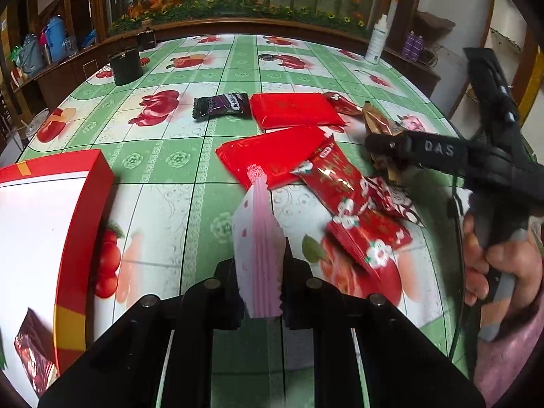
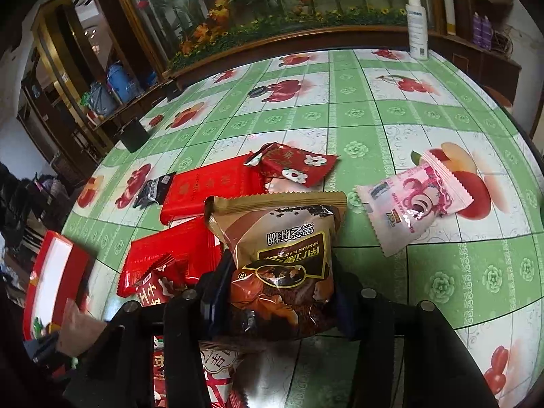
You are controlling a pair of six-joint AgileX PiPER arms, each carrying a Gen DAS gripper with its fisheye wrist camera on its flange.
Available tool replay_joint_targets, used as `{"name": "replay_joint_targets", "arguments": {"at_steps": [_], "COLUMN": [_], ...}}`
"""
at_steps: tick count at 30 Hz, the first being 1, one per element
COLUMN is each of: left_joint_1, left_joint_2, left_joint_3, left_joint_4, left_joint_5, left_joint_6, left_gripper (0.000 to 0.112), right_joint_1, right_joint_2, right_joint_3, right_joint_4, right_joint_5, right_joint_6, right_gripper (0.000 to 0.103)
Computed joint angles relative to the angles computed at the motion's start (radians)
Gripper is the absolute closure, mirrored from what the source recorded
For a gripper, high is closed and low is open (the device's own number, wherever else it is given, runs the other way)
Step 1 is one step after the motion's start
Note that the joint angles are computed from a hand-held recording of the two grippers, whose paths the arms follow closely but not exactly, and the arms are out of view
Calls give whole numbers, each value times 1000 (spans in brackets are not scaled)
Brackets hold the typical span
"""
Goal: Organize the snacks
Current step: 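Carry both packets into the white box and release them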
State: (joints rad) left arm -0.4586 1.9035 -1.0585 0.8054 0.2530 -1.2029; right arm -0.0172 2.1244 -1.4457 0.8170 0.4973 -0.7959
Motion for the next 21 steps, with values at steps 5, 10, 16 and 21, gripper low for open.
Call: {"name": "replay_joint_targets", "arguments": {"at_steps": [5,10,16,21], "left_joint_1": [-33,-85,-104,-59], "left_joint_2": [-93,-196,-309,-424], "left_joint_3": [70,145,238,340], "left_joint_4": [126,308,450,512], "left_joint_5": [10,47,92,130], "left_joint_6": [-129,-298,-439,-511], "left_gripper": [99,99,99,99], "right_joint_1": [-47,-94,-118,-123], "right_joint_2": [11,1,-41,-62], "right_joint_3": [-19,-5,60,95], "right_joint_4": [110,255,454,550], "right_joint_5": [68,95,83,73], "right_joint_6": [-51,-132,-305,-399], "right_gripper": [53,53,53,53]}}
